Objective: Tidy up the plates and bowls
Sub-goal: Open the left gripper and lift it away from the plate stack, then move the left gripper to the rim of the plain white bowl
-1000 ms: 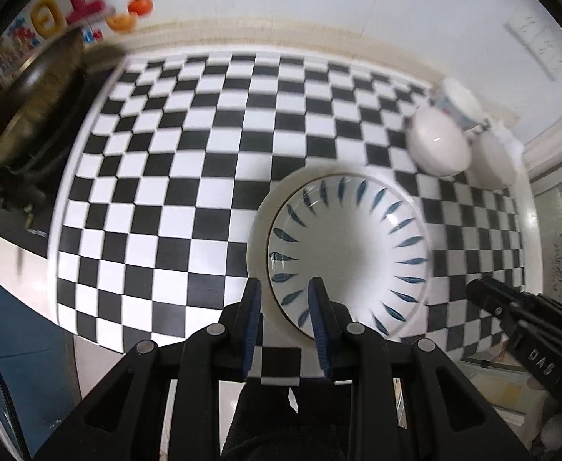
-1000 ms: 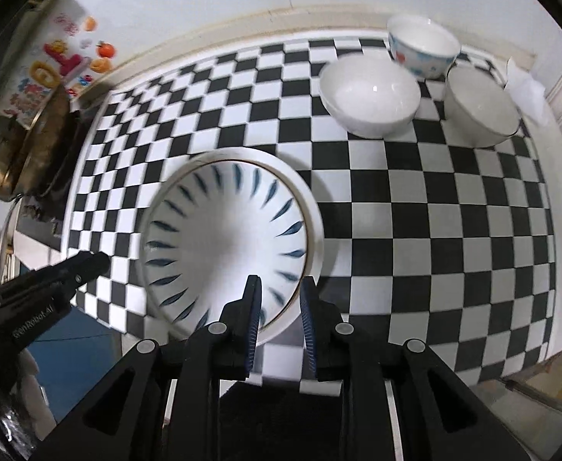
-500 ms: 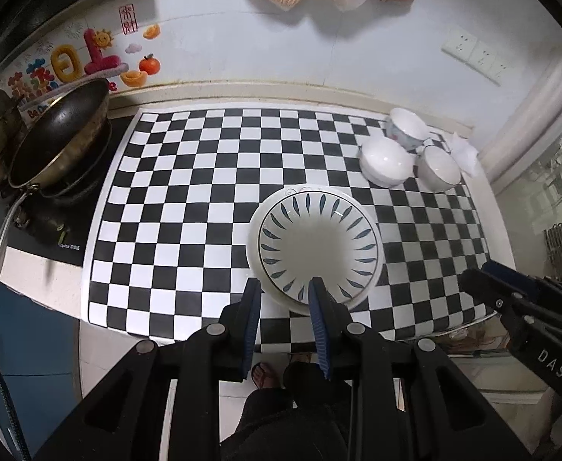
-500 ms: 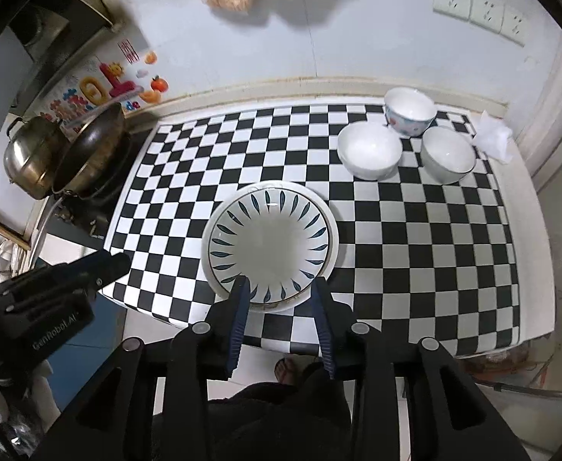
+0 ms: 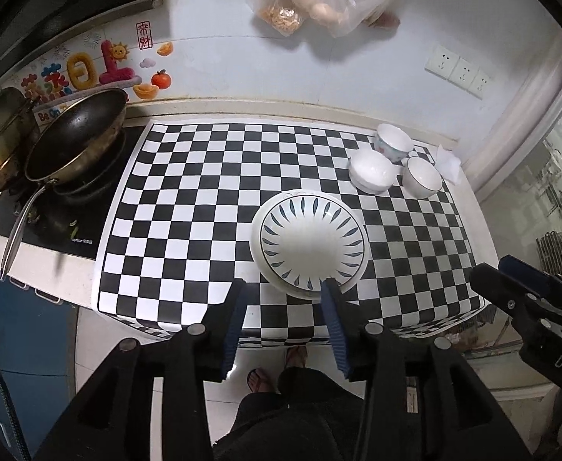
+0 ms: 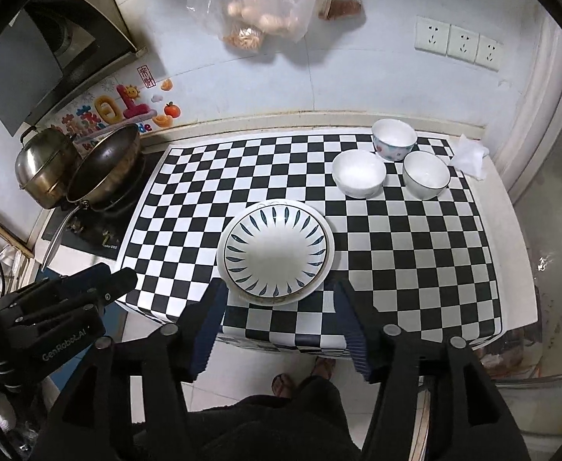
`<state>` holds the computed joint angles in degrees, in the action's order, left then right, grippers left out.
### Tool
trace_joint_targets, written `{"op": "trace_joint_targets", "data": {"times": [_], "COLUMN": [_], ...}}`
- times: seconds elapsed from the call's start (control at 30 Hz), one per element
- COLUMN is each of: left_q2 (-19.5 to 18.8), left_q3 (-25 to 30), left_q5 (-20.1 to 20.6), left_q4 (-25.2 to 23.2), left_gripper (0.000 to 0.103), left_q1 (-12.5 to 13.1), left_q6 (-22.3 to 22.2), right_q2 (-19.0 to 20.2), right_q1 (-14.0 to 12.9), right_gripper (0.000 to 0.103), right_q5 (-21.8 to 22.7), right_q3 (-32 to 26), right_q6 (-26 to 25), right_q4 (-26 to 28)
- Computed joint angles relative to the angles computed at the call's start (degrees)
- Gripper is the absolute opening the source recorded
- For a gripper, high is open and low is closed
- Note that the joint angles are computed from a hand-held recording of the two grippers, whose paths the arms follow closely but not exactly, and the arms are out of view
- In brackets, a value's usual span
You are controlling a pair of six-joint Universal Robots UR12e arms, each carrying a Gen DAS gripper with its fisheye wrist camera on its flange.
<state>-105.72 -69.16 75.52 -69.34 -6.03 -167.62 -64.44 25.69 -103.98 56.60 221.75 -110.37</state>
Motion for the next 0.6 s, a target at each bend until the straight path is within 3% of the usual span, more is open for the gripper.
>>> {"op": "trace_joint_targets", "data": {"times": [0.33,0.6], "left_q2": [-0.98,-10.22], "left_q3": [1.61,13.05], "left_q5": [0.69,1.47], "left_q4": [-0.47,-6.86], "left_gripper": [0.037,0.038], "left_q1": [-0.58,-3.92], "left_q6": [-0.32,-1.67], "right_q2": [-1.36,-2.45], "right_q1": [-1.3,-6.98], "right_gripper": [0.063,0.064], "right_q5": [1.56,3.01], "right_q3": [2.73,7.07], "right_q6": [1.98,3.96], "right_q4": [-2.0,-4.33]}}
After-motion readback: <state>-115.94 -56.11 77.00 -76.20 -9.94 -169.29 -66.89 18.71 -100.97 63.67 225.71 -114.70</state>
